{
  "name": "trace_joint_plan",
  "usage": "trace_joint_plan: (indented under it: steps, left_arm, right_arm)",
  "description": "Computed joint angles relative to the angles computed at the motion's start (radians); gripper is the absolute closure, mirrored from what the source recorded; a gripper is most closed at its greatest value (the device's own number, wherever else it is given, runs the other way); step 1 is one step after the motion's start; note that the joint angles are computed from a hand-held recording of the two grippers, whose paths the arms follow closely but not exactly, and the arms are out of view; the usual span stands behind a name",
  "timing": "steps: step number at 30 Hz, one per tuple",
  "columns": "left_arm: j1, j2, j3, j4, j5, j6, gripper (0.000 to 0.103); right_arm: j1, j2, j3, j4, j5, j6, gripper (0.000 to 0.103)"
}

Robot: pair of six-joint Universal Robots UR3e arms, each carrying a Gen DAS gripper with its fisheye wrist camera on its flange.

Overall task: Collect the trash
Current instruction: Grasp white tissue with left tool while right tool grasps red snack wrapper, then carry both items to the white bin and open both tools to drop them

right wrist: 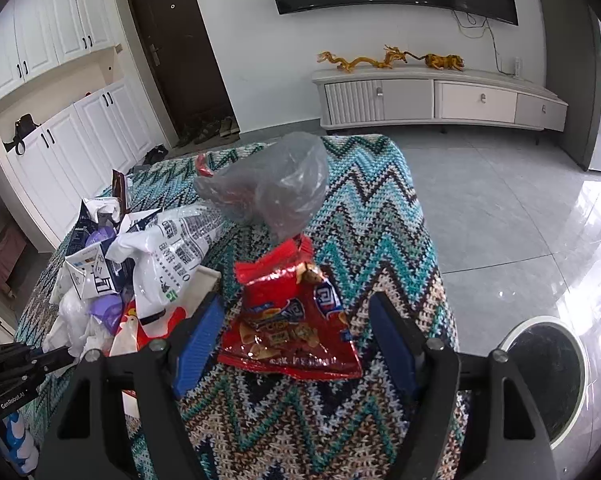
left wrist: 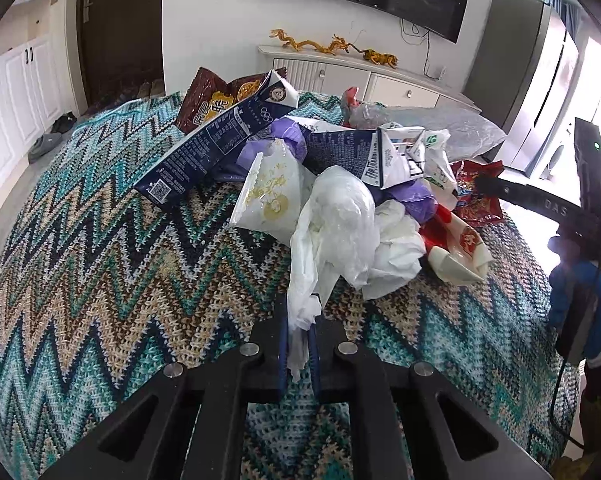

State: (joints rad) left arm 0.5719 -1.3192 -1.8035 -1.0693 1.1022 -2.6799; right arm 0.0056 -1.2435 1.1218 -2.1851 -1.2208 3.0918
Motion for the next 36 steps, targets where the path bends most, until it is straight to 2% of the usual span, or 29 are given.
trace_joint_plan:
  steps: [5, 8, 10, 15, 17, 18, 23, 29, 36]
  left_arm:
    - [0.052, 0.098, -0.032, -0.059, -0.029, 0.040, 0.096]
    - [0.113, 0.173, -0.042, -0.138, -0.067, 0.086, 0.096]
    - [0.151, 0.229, -0.045, -0.197, -0.085, 0.117, 0.096]
    - [0.244, 0.329, -0.030, -0.333, -0.135, 0.203, 0.096]
    - [0.263, 0.347, -0.010, -0.369, -0.145, 0.219, 0.096]
    - [0.278, 0.361, -0.002, -0.393, -0.154, 0.234, 0.096]
    - [0.315, 0.399, 0.070, -0.491, -0.201, 0.280, 0.096]
    - [0.134, 0.305, 0.168, -0.347, -0.151, 0.152, 0.096]
    - [-0.273, 0.024, 0.369, -0.144, 0.027, -0.059, 0.096]
  right_arm:
    - [0.008, 0.060, -0.082, 0.030, 0.016, -0.005, 0.030]
    - [0.013, 0.088, -0.108, 0.042, 0.017, 0.005, 0.030]
    - [0.010, 0.091, -0.106, 0.046, 0.026, 0.007, 0.046]
    - [-0.004, 0.057, -0.051, 0.040, 0.058, 0.013, 0.069]
    - [-0.011, 0.028, -0.015, 0.034, 0.075, 0.009, 0.074]
    - [-0.017, 0.012, 0.004, 0.031, 0.087, 0.005, 0.080]
    - [-0.042, -0.095, 0.094, 0.019, 0.137, -0.014, 0.082]
    - [-0.122, -0.256, 0.213, 0.014, 0.215, -0.043, 0.082]
    - [-0.349, -0.456, 0.352, 0.085, 0.314, -0.150, 0.082]
